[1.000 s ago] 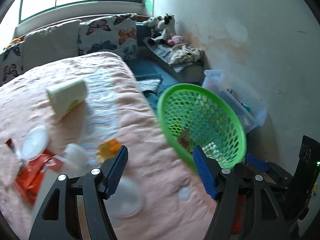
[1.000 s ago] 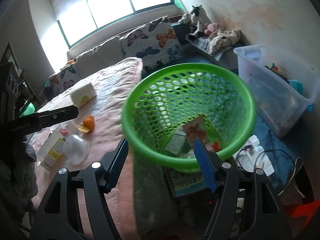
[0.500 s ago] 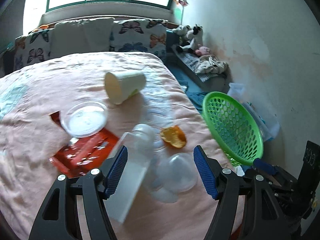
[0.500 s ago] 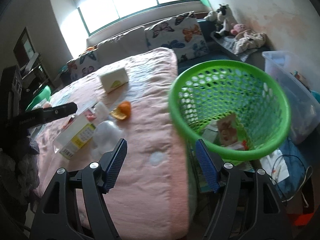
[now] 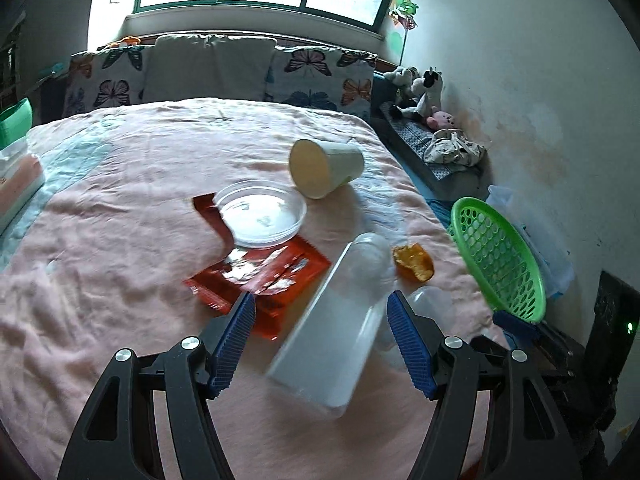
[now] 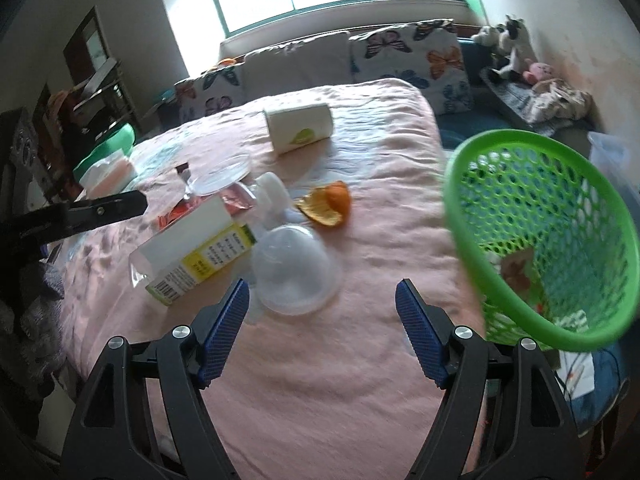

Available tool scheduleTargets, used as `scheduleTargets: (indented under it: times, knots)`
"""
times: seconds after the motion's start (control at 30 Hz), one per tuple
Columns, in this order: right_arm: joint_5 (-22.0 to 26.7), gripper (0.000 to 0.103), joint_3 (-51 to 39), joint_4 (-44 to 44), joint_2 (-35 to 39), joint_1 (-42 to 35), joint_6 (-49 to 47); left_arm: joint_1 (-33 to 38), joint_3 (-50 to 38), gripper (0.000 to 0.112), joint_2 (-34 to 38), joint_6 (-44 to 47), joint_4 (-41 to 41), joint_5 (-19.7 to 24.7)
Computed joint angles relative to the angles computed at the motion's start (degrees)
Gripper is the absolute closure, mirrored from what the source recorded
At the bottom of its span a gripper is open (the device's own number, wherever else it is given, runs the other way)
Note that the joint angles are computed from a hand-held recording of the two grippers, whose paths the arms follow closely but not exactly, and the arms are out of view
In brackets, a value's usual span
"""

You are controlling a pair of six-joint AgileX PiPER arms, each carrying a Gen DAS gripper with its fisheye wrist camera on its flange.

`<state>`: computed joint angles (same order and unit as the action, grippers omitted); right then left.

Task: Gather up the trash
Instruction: 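Move the right gripper back to the bed toward the clear dome lid, then grasp the clear dome lid with the right gripper while the left grasps the clear tray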

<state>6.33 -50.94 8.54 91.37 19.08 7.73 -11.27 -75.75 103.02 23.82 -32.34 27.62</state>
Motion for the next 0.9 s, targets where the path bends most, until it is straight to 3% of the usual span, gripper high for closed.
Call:
scheduleTargets:
  times: [0.23,0.4,0.5,0.73,0.9]
  knots:
    - [1.2,0.027,-5.6,6.4,5.4,0.9,-9.1,2.3,5.8,0.046,-2.4,11.8,-7.8,-1.0]
    - [2.2,0.028,-8.6,3.9,8.5,1.2,-8.4,3.3,8.6,0.046,-3.2,21.7,-13.8,-0.7]
    - [2.7,0.028,-9.9,1.2,10.0,1.5,-6.4,3.3,8.8,0.044,-2.9,23.8,-13.9,-0.2]
    - [3.6,0.043,-11.5,-4.2,11.8,1.8,-1.1,2.4,8.7,0.043,-1.4,27.2,-13.7,-0.3]
    - [3.1,0.044,-10.4,-1.8,10.8,1.5,-3.3,2.1,7.5,0.043,0.2,25.7,-12.0,-0.2]
